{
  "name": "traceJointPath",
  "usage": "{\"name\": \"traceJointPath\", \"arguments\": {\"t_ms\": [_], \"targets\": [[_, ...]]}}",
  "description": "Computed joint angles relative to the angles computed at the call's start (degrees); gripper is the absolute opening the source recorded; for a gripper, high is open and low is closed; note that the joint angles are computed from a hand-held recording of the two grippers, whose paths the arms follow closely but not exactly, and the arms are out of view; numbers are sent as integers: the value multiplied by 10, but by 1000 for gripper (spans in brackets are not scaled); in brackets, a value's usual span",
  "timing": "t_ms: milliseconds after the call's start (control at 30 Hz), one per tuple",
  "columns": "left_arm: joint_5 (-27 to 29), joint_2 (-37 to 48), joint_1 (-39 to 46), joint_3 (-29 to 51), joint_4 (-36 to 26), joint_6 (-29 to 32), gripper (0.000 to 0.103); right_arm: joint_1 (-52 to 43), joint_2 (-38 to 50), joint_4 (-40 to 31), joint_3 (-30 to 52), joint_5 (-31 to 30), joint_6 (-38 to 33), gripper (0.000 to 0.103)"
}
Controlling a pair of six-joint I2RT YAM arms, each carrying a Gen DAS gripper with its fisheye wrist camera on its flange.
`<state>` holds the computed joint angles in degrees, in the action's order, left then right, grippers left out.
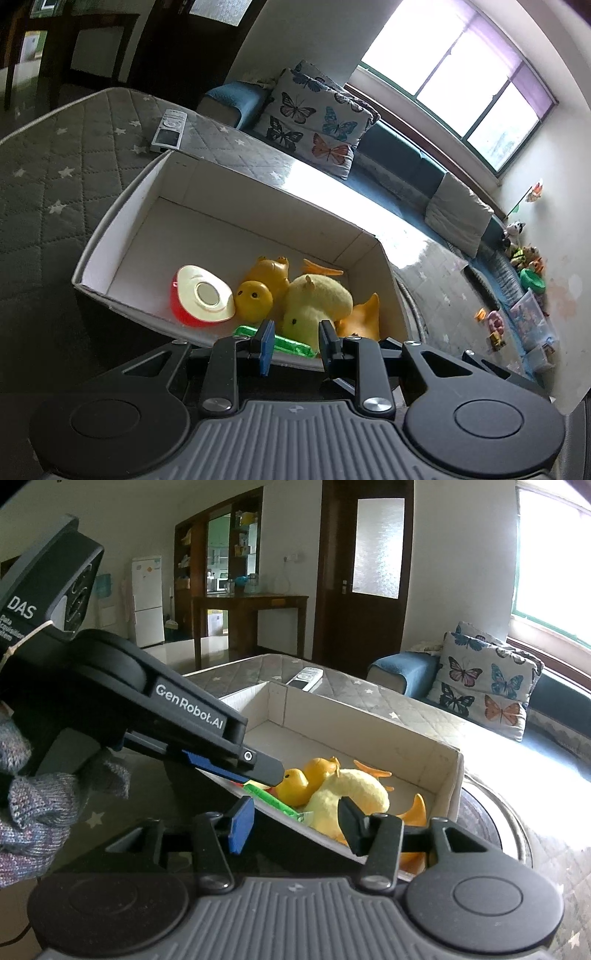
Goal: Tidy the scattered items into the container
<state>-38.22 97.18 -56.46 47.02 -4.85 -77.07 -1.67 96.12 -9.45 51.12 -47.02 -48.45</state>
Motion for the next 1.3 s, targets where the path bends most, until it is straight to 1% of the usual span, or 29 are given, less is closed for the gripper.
{"name": "traceJointPath", "arguments": {"t_ms": [133, 233, 300, 567, 600, 633, 667, 900, 967, 1000, 1200, 1267, 1300], "targets": [[-17, 2, -19, 12, -34, -17, 27, -5, -2, 5, -12, 3, 17, 52], [-31, 8, -32, 29, -74, -30, 27, -10, -6, 7, -22, 4, 26, 52], [-38, 10, -39, 37, -95, -39, 27, -13, -10, 12, -29, 8, 34, 55], [-55, 20, -64, 60, -159, -72, 27, -21, -20, 8, -40, 19, 60, 58], [-57, 22, -67, 62, -163, -75, 27, -21, -20, 9, -41, 20, 62, 59], [-59, 24, -70, 64, -170, -80, 27, -22, -22, 13, -44, 22, 66, 65], [-60, 26, -73, 67, -173, -82, 27, -23, -23, 15, -47, 22, 67, 67], [-61, 42, -88, 82, -206, -101, 27, -31, -37, 17, -62, 17, 73, 69], [-60, 49, -92, 87, -214, -106, 27, -33, -40, 18, -65, 18, 77, 74], [-61, 53, -94, 91, -220, -109, 27, -35, -41, 18, -68, 18, 79, 75], [-68, 66, -101, 106, -242, -113, 27, -44, -50, 20, -81, 16, 85, 75], [-72, 72, -105, 114, -254, -118, 27, -48, -57, 19, -86, 16, 87, 86], [-74, 75, -107, 117, -261, -120, 27, -50, -62, 21, -91, 16, 87, 86]]}}
